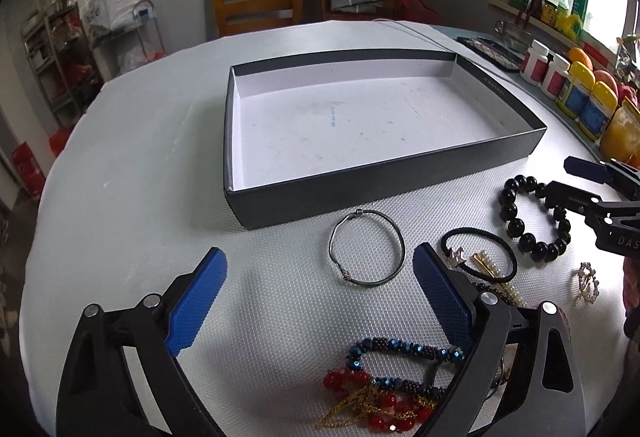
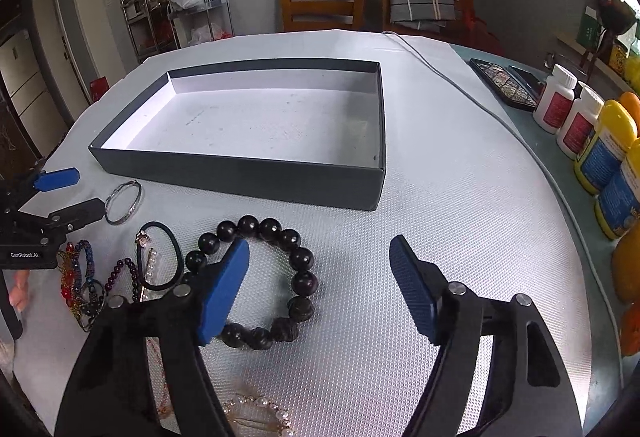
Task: Organize jewelry
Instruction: 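Grasp the silver bangle with the left tool while the right tool grasps the black bead bracelet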
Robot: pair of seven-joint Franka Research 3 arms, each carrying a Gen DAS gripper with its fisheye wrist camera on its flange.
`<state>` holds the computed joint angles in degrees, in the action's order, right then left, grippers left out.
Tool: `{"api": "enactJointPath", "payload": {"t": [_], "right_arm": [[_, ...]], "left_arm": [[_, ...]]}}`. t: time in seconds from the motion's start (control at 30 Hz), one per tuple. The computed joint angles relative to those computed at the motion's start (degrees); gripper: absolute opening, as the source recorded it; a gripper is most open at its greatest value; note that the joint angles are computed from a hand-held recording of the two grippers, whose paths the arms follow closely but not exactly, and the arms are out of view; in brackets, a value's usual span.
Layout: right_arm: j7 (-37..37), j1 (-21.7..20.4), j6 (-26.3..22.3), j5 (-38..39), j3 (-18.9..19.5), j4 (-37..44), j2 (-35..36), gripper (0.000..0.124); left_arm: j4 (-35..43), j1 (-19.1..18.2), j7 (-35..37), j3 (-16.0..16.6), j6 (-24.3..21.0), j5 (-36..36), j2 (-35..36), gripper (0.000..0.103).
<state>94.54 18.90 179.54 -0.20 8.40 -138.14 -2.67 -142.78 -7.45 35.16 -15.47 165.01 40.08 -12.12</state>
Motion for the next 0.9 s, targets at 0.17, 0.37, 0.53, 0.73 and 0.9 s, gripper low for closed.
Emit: {"api": "enactJointPath", "payload": {"t": [0.17, 0.37, 0.53, 0.73, 0.9], "right_arm": [[-2.6, 1.0, -0.5, 2.6, -0.5, 0.1, 0.7, 0.058], [-7.4, 2.2, -1.6, 7.3, -1.1, 0.9, 1.3, 0.048], [-10.3, 2.7, -2.7, 10.4, -1.2, 1.5, 1.6, 0.040], [-9.2, 2.6, -3.1, 8.8, -1.2, 1.9, 1.9, 0.039], [-8.1, 2.5, -3.0, 7.0, -1.3, 1.9, 1.9, 0.017]], "left_arm": [[1.0, -1.4, 4.4, 0.9, -1.2, -3.1, 2.0, 0.064], [1.8, -1.8, 5.8, 1.1, -0.7, -2.3, 3.0, 0.049], [1.6, -2.6, 9.5, 1.7, 1.0, -4.6, 3.3, 0.032], [1.4, -1.9, 9.4, 0.8, 1.4, -2.8, 3.1, 0.008], [0.8, -1.4, 8.7, 0.8, 2.4, -2.2, 2.9, 0.003]]}}
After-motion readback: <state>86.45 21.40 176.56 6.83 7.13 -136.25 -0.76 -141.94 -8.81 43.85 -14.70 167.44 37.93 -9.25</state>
